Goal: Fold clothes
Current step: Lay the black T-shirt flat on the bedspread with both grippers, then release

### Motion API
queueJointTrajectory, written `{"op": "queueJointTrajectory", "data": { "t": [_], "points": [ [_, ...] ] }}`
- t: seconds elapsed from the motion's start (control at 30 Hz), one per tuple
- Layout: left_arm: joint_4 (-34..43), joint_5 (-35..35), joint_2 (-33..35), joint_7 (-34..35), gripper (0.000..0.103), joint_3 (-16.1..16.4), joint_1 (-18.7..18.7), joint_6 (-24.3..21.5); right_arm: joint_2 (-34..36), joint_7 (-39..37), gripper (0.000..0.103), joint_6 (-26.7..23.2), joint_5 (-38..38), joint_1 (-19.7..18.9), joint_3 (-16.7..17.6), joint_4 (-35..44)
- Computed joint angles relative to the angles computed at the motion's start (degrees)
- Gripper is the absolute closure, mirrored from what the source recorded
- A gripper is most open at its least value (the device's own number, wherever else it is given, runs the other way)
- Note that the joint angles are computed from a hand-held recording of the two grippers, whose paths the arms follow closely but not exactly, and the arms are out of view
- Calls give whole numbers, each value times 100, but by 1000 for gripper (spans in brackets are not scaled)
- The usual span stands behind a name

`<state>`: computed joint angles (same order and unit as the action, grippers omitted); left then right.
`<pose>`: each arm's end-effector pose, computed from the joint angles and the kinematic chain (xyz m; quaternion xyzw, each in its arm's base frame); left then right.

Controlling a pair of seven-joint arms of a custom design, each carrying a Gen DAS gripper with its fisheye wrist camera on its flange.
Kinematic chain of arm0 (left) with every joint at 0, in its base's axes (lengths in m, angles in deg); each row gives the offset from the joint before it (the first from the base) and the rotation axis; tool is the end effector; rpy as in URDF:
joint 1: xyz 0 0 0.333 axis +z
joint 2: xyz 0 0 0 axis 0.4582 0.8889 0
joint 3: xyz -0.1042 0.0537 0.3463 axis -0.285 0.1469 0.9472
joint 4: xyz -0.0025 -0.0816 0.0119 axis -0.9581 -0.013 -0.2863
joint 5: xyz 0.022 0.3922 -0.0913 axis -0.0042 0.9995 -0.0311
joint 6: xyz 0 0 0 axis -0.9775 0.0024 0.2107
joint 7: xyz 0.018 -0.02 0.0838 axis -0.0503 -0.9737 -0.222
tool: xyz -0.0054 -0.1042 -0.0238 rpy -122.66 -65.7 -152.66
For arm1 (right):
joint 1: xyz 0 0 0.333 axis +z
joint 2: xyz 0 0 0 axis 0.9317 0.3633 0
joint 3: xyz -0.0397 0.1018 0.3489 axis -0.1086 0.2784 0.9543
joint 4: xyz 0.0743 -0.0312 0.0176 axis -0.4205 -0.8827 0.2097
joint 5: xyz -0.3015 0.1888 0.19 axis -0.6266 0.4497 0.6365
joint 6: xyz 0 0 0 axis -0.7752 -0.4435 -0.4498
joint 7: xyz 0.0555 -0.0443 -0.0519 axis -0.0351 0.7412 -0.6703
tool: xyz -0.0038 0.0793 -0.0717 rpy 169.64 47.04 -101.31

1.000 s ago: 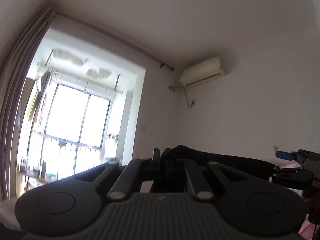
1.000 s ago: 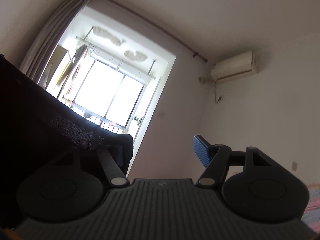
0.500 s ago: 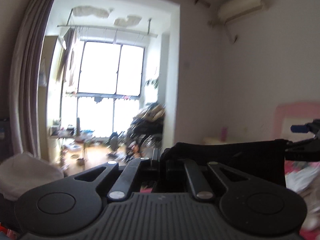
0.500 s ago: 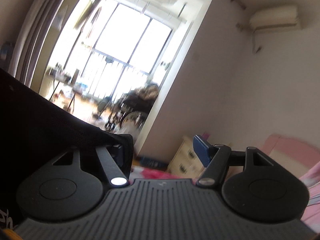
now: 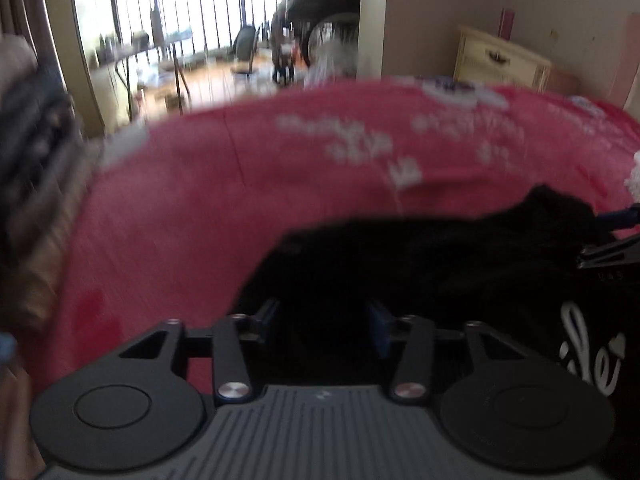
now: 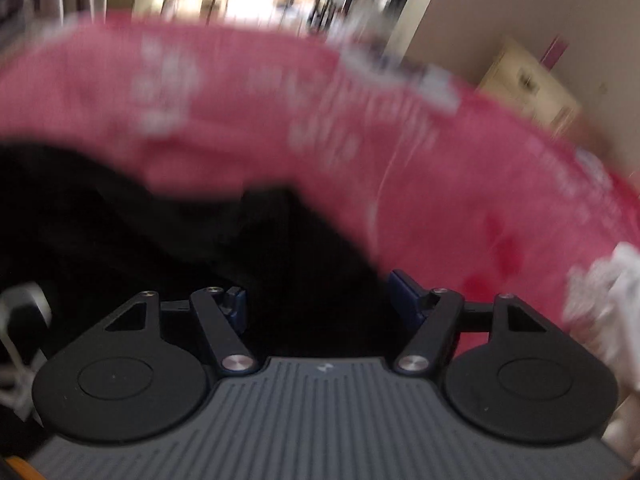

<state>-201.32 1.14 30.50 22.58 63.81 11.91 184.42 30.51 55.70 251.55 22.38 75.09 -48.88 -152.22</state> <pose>0.6116 -0.1963 0.4505 -0.6123 0.7079 -0.2596 0.2376 0.6519 0.0555 0.4508 -0.7508 0.5671 -0.3014 0.1545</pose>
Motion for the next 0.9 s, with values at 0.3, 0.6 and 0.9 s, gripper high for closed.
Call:
{"op": "queueJointTrajectory", "data": {
  "t": [0.3,0.6,0.9],
  "points": [
    [-166,-774,-771,303,30,-515,458,-101,-1028,-1701,6,492,1511,-485,521,-948],
    [-469,-1219,-1601,-82,29,-984,854,-550,-1872,-3748,1,-1146,5135,-179,-58,-885],
    [-1999,-3574,-4003,2247,29,-365,45,-752,-4210,-3612,1,-2009,6979,172,-869,-2390]
  ]
}}
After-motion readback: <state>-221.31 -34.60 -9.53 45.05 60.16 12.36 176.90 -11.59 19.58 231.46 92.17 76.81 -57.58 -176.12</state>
